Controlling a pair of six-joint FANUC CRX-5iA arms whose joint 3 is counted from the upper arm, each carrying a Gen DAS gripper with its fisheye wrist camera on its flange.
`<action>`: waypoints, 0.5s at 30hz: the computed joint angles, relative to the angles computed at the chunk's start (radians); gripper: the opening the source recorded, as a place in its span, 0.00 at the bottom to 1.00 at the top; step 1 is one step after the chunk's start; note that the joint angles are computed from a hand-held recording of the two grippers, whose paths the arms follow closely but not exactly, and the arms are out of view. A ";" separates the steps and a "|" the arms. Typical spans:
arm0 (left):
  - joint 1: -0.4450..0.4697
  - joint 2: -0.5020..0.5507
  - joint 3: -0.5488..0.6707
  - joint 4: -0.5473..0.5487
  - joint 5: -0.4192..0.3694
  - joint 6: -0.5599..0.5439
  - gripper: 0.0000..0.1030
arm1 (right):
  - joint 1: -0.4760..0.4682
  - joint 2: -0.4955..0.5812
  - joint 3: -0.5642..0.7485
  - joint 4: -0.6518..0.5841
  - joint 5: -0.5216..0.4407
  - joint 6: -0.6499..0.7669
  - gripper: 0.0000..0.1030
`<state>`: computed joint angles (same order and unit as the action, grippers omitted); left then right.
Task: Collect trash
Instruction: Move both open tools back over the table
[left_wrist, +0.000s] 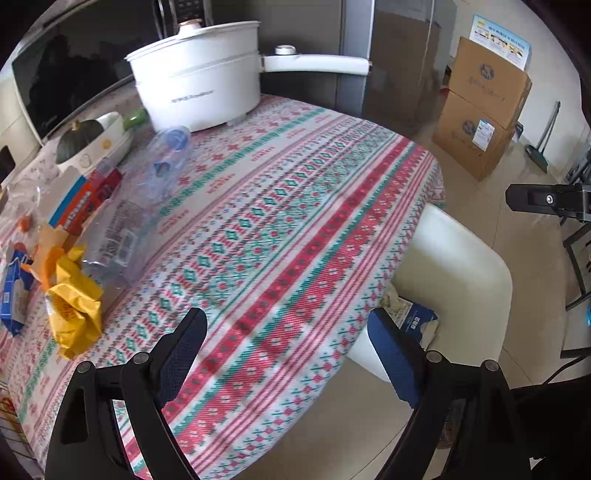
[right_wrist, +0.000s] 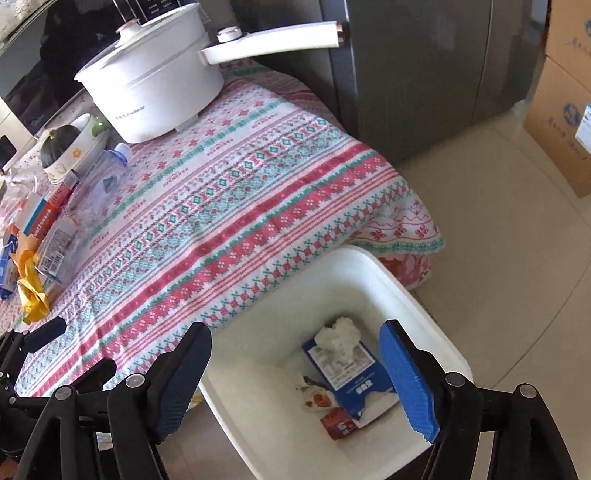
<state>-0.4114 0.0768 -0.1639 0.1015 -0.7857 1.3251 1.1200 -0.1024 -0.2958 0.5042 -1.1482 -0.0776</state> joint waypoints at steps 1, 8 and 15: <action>0.017 -0.012 -0.008 -0.001 -0.002 0.001 0.88 | -0.002 0.013 0.012 0.008 0.007 -0.001 0.78; 0.160 -0.090 -0.059 0.015 -0.015 -0.012 0.88 | -0.017 0.129 0.125 0.022 0.067 0.035 0.80; 0.306 -0.116 -0.090 0.057 -0.016 -0.029 0.88 | -0.030 0.249 0.250 -0.014 0.113 0.102 0.81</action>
<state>-0.1059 -0.0388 -0.2543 0.1584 -0.8021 1.2958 1.0905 0.1464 -0.0460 0.4902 -1.0350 0.0244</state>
